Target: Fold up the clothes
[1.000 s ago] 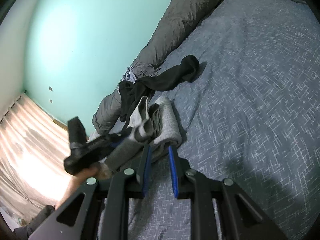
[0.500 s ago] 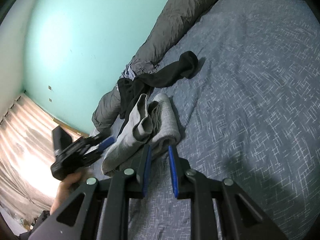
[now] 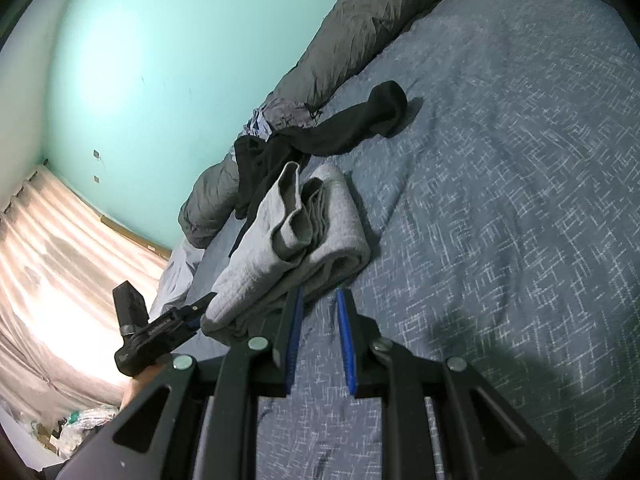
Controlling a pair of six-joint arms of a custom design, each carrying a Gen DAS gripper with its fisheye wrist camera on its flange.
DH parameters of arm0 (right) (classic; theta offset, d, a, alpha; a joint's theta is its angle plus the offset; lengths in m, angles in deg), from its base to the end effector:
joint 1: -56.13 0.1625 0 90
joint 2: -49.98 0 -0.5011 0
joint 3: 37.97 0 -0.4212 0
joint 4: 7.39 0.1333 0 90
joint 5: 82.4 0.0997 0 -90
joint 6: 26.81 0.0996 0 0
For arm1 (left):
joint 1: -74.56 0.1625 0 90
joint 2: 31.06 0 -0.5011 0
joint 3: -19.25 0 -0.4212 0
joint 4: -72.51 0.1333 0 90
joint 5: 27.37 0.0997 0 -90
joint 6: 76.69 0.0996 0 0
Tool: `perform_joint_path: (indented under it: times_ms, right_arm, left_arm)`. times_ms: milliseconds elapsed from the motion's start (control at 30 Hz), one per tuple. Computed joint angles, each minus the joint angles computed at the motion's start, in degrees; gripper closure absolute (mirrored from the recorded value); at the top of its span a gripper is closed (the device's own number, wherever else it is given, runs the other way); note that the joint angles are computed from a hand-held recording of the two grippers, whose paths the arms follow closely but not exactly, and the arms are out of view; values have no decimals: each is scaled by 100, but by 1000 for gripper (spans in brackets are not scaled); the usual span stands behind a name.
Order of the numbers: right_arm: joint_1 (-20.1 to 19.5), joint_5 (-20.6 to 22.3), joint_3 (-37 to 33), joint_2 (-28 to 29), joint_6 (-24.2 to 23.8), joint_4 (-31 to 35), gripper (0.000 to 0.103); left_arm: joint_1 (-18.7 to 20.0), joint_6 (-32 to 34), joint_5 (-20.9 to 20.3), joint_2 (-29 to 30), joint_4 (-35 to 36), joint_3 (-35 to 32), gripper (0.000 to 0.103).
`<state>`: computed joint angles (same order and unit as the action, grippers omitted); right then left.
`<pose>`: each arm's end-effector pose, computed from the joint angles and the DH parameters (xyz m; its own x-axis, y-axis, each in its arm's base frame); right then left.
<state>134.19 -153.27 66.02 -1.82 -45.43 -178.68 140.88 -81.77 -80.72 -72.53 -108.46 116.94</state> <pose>0.0173 -0.7201 0.1898 -0.9649 -0.2355 -0.1161 -0.1343 0.8227 -0.5523 -0.1195 -0.7525 0.1354 -0.8972 -0.0560 -0.4381 0.2515 0.7505 -0.6112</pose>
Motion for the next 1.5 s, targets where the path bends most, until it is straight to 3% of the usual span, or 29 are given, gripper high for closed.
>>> perform_joint_path:
  times_ms: [333,500,800,867,933,1100,1200,1367,1500]
  right_arm:
    - [-17,53,-14,-15,33,25,86]
    - [-15,32,-36,5,25,82,86]
    - [-10,13,-90,41,49,281,86]
    - [17,-60,-88,60,61,323,82]
    - [51,-103,-79,76,85,375,70]
    - [178,-140,-54,142,184,529,55]
    - [327,-378,-37,219,256,493,42]
    - [518,-647,-73,354,460,406,34]
    - [609,-729,-209,510,984,379,28]
  left_arm:
    - [-194,271,450,18,-52,30,50]
    - [-300,607,417,110,187,-163,49]
    - [-171,462,319,266,500,-329,48]
    - [-209,438,264,175,386,-242,47]
    - [-272,415,236,43,302,-102,47]
    - [-334,219,224,-270,243,320,46]
    - [-296,77,152,-437,167,557,45]
    - [-242,27,148,-617,7,818,44]
    - [-166,-52,62,-739,-205,993,43]
